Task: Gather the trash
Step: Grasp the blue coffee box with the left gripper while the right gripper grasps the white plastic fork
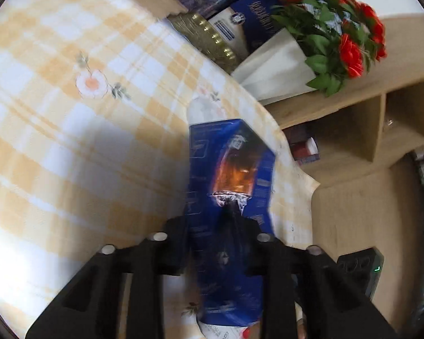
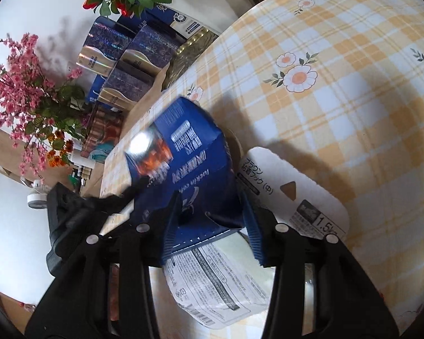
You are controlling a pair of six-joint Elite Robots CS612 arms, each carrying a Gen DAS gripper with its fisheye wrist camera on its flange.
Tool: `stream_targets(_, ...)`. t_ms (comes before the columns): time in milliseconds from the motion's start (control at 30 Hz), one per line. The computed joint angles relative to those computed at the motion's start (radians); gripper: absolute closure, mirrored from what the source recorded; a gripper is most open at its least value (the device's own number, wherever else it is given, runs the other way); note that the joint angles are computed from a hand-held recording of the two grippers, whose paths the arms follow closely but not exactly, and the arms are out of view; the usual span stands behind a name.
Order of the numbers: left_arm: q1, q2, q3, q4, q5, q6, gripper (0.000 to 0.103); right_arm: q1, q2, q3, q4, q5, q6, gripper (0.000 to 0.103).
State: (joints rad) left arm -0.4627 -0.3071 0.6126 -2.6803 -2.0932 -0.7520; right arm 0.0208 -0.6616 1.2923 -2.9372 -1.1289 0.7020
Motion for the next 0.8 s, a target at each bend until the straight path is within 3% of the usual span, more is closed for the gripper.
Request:
stream_targets(67,0.001,-0.029,0.056,-0.088,0.014,-0.016,0.085,-0.002,-0.009,0.001,0.032,0.017,-0.049,0.057)
stream_targets(167,0.005,-0.068,0.114,-0.156,0.027,-0.019,0.088,0.003,-0.036,0.029,0.035,-0.020,-0.181,0.056)
stream_targets(300,0.006,-0.142,0.203,-0.213,0.066,0.085,0.088,0.008,-0.071,0.076,0.048,-0.072,-0.362,0.056)
stream_targets(467,0.015,-0.210,0.281,-0.239,0.067,0.163,0.088,0.032,-0.105,0.119,0.091,-0.139,-0.680,0.056)
stream_targets(567,0.019,-0.267,0.365,-0.248,0.073,0.230,0.088,0.043,-0.116,0.133,0.105,-0.152,-0.815,0.056)
stream_targets(800,0.036,-0.376,0.564,-0.281,0.099,0.282,0.088,0.047,-0.096,0.097,0.174,-0.174,-0.908,0.057)
